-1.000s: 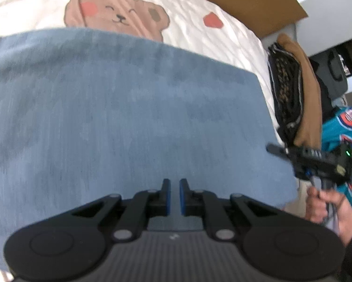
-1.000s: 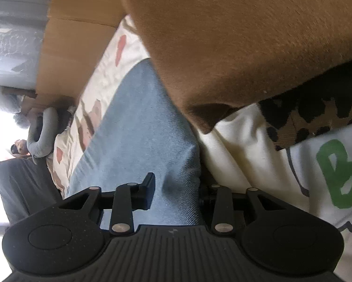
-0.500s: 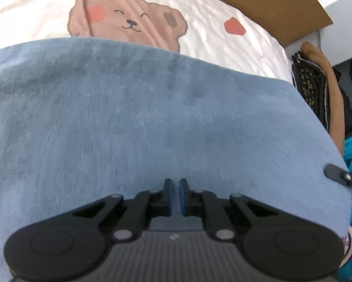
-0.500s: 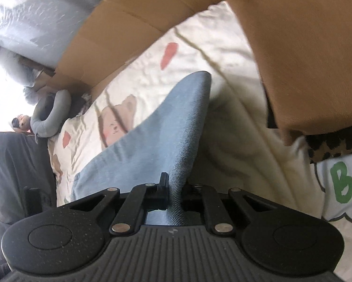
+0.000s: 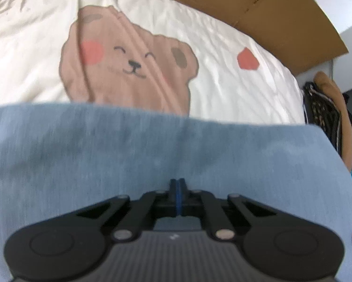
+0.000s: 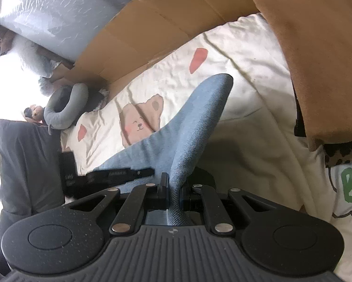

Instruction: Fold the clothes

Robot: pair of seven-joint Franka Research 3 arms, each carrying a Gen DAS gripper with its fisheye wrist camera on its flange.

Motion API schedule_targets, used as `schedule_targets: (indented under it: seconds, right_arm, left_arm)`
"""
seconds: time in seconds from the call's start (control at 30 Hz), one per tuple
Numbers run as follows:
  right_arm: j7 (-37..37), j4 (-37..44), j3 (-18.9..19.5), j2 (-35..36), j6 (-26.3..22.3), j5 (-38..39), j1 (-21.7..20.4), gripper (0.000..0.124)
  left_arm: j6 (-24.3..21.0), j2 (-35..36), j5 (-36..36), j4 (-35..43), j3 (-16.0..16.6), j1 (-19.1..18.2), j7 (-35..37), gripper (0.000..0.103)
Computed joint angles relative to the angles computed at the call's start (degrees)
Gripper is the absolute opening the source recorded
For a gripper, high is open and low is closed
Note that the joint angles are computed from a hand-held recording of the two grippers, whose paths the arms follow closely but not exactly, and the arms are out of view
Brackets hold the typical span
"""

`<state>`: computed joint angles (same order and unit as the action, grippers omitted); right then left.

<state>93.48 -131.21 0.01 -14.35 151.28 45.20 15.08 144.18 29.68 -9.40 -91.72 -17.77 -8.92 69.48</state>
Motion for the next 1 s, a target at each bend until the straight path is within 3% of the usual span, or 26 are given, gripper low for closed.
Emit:
schedule_targets:
  seconds: [0.43,0.7,1.0]
  right_arm:
    - [-0.5,1.0,0.1,0.1,-0.8,-0.1,0.3,0.006]
    - [-0.6,2.7,0.2,0.7,-1.8,-0.8,0.2,0.006]
    - [-0.2,6.4,0.9,2.0,-3.8,-3.0,0.3,0.006]
  left_arm:
    - [-2.1,7.1,2.9,11.4,1.0,-1.0,-2.3,0.003]
    - [-1.2,1.2,1.4,1.9,-0.6,0.0,-0.1,0.002]
    - [0.9,-10.9,-8.8,-15.1,-2.9,2.2,4.8,0.002]
